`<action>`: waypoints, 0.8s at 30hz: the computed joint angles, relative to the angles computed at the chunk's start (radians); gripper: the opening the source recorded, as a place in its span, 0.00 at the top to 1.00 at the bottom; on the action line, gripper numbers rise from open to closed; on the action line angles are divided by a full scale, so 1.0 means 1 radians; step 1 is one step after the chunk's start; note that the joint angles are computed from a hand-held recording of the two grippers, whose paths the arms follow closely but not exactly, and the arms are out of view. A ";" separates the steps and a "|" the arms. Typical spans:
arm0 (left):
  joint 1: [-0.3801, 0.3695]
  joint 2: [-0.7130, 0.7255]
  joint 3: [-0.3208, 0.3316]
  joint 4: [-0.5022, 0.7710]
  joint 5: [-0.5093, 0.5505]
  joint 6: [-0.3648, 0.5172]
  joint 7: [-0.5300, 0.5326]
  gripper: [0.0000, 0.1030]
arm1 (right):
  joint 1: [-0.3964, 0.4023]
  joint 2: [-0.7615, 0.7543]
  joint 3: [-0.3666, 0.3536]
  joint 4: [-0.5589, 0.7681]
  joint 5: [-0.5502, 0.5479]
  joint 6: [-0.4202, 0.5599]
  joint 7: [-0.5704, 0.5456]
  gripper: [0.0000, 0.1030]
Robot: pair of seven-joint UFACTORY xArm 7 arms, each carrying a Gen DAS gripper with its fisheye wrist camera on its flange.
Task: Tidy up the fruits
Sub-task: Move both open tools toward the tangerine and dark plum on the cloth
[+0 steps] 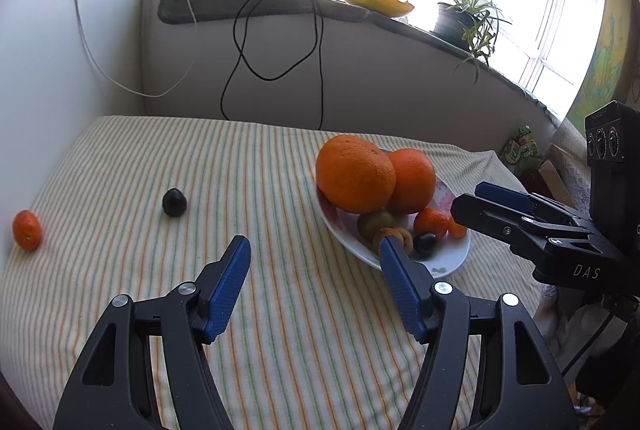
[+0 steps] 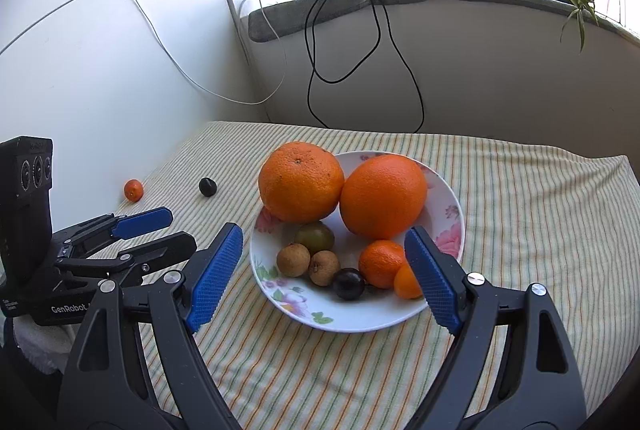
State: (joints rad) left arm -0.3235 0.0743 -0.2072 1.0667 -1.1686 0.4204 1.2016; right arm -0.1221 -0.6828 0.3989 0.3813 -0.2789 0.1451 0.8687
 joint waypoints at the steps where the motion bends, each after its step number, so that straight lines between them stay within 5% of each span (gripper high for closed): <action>1: 0.003 0.000 0.003 -0.001 -0.003 -0.005 0.000 0.35 | 0.000 0.008 0.003 0.007 -0.002 -0.003 -0.002 0.17; 24: 0.111 0.058 0.032 0.015 -0.019 -0.168 -0.088 0.35 | -0.056 0.325 0.115 0.256 -0.118 -0.109 -0.017 0.17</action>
State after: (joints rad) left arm -0.2124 0.1318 -0.1748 1.0812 -1.1876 0.2522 1.1141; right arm -0.1779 -0.3577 0.5137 0.6371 -0.3969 0.0360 0.8519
